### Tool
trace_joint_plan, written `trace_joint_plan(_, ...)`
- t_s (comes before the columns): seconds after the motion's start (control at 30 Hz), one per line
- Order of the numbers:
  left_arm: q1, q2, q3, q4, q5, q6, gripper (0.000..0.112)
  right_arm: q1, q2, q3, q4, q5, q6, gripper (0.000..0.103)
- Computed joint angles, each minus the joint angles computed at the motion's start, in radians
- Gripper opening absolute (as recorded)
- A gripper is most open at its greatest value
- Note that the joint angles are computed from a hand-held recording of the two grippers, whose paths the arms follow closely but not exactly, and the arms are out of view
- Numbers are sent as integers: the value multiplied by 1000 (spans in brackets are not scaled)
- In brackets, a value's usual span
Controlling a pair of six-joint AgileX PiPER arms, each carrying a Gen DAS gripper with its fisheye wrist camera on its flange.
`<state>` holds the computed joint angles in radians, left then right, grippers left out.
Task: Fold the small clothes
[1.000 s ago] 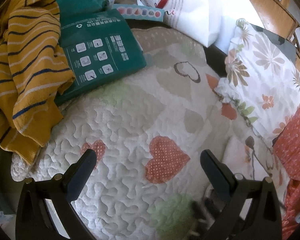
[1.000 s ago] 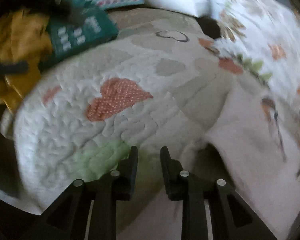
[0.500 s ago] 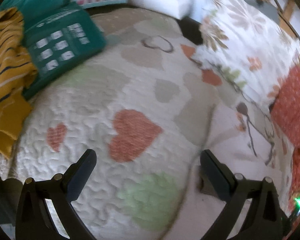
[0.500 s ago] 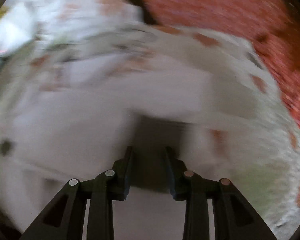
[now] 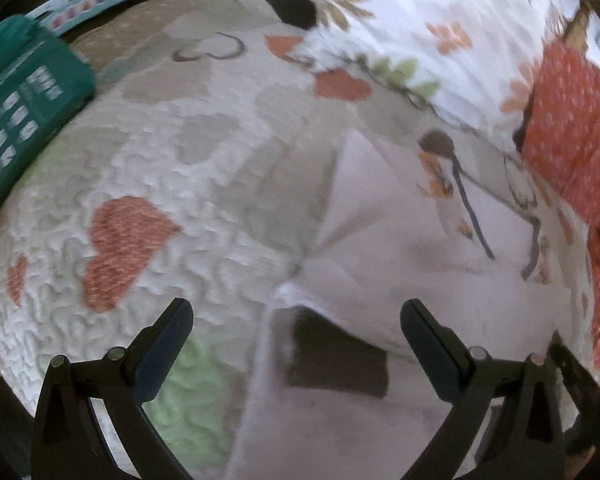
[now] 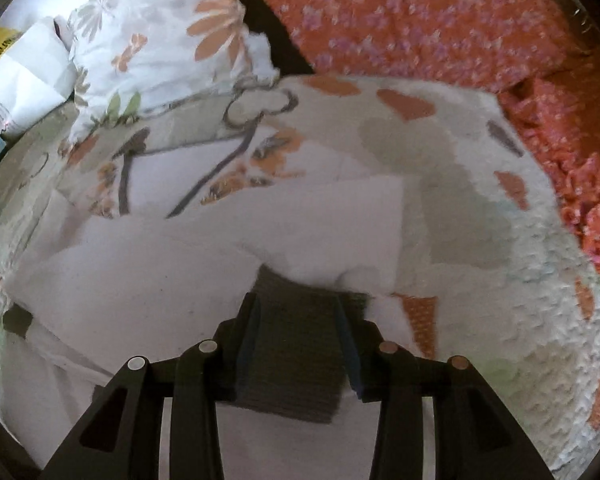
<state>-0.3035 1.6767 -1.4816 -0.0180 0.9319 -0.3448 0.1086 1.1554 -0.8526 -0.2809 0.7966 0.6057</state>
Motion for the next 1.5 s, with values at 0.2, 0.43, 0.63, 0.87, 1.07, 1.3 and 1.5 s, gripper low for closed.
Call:
trace_joint_plan(0.2,19,130,-96,-81,128,-3,103,-118,42,-10,72,1,-102,44)
trace_joint_plan(0.43,49,-5,-34,-138,59,41,103,101,-1,-100,-120,79,95,49)
trace_joint_plan(0.63,157,-73,13,-127,32,10,103,268,131,-211,-2,-16,28,49)
trace_joint_plan(0.87,294,-98,27,-163,23,10,103,405,506,-550,177,-68,-137,41)
trace_joint_plan(1.07,320,-106,37,-172,13,72,103,434,904,-1031,182,142,-133,46)
trace_joint_plan(1.3,267,-137,76,-97,-32,70,103,410,805,-1012,154,160,-65,51)
trace_joint_plan(1.5,135,-213,142,68,-97,19,103,381,359,-519,89,84,11,59)
